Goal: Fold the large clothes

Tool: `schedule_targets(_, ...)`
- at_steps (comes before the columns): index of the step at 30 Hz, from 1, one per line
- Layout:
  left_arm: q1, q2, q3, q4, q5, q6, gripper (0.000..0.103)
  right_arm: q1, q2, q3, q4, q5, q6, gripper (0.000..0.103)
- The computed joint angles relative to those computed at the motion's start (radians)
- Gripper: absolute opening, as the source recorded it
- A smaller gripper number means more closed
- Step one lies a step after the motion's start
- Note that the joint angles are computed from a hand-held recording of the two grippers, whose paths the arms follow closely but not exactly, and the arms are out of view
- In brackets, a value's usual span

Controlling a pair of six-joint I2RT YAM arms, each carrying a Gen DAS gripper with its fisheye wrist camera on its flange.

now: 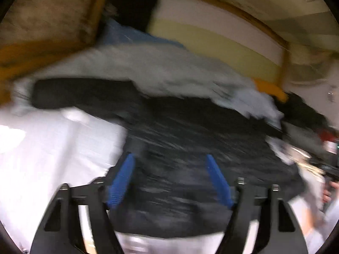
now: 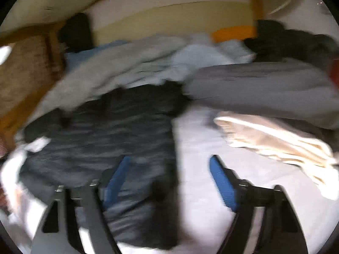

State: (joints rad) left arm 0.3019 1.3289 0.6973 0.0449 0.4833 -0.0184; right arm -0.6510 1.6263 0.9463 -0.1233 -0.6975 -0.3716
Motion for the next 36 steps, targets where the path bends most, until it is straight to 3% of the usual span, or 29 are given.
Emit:
schedule_targets(1, -0.011, 0.054, 0.061, -0.083, 0.064, 0.036, 0.04, 0.028, 0.029, 0.064, -0.136, -0.008, -0.085, 0.028)
schedule_targets(2, -0.029, 0.071, 0.081, -0.121, 0.077, 0.046, 0.037, 0.042, 0.043, 0.077, -0.188, 0.013, -0.131, 0.026)
schedule_targets(3, -0.058, 0.075, 0.08, -0.109, 0.046, 0.037, 0.038, 0.07, 0.032, 0.053, -0.165, 0.048, -0.127, 0.025)
schedule_targets(5, -0.137, 0.119, 0.115, -0.114, -0.115, 0.032, 0.04, 0.113, 0.022, -0.002, -0.078, 0.082, -0.129, 0.023)
schedule_targets(7, -0.183, 0.251, 0.217, -0.165, -0.288, -0.007, 0.039, 0.167, 0.055, 0.011, -0.055, 0.164, -0.123, 0.023)
schedule_targets(9, -0.178, 0.365, 0.277, -0.164, -0.403, -0.044, 0.035, 0.203, 0.125, 0.053, -0.03, 0.248, -0.08, 0.023)
schedule_targets(10, -0.164, 0.423, 0.308, -0.157, -0.434, -0.051, 0.031, 0.209, 0.178, 0.077, 0.014, 0.305, -0.034, 0.023)
schedule_targets(11, -0.154, 0.443, 0.3, -0.139, -0.464, -0.052, 0.02, 0.208, 0.199, 0.082, 0.048, 0.328, -0.006, 0.023)
schedule_targets(13, -0.147, 0.463, 0.272, -0.063, -0.541, -0.061, 0.015, 0.187, 0.207, 0.078, 0.1, 0.318, 0.034, 0.023)
schedule_targets(16, -0.163, 0.45, 0.232, -0.017, -0.569, -0.067, 0.015, 0.122, 0.118, -0.005, 0.237, 0.223, 0.082, 0.023)
schedule_targets(17, -0.166, 0.453, 0.245, -0.026, -0.578, -0.067, 0.015, 0.112, 0.106, -0.003, 0.232, 0.193, 0.085, 0.023)
schedule_targets(19, -0.17, 0.444, 0.228, -0.009, -0.582, -0.086, 0.015, 0.067, 0.096, 0.023, 0.13, 0.029, 0.046, 0.023)
schedule_targets(21, -0.176, 0.442, 0.221, -0.002, -0.592, -0.11, 0.015, 0.065, 0.11, 0.062, 0.011, -0.033, -0.012, 0.023)
schedule_targets(23, -0.171, 0.436, 0.204, 0.017, -0.599, -0.138, 0.015, 0.119, 0.146, 0.077, -0.059, 0.085, -0.051, 0.023)
schedule_targets(25, -0.175, 0.438, 0.19, 0.042, -0.621, -0.144, 0.015, 0.157, 0.205, 0.079, -0.045, 0.176, -0.032, 0.02)
schedule_targets(28, -0.175, 0.47, 0.178, 0.106, -0.614, -0.132, 0.015, 0.224, 0.271, 0.046, 0.164, 0.321, 0.017, 0.014)
schedule_targets(30, -0.14, 0.466, 0.176, 0.102, -0.539, -0.145, 0.015, 0.241, 0.302, 0.08, 0.171, 0.348, 0.035, 0.014)
schedule_targets(32, -0.134, 0.454, 0.167, 0.103, -0.527, -0.147, 0.015, 0.22, 0.32, 0.108, 0.146, 0.31, 0.059, 0.01)
schedule_targets(34, -0.165, 0.426, 0.137, 0.126, -0.59, -0.125, 0.016, 0.197, 0.315, 0.1, 0.153, 0.3, 0.072, 0.005)
schedule_targets(35, -0.197, 0.391, 0.108, 0.142, -0.667, -0.109, 0.016, 0.192, 0.301, 0.079, 0.172, 0.304, 0.075, 0.005)
schedule_targets(36, -0.257, 0.325, 0.05, 0.19, -0.827, -0.077, 0.018, 0.19, 0.264, 0.029, 0.218, 0.323, 0.07, 0.006)
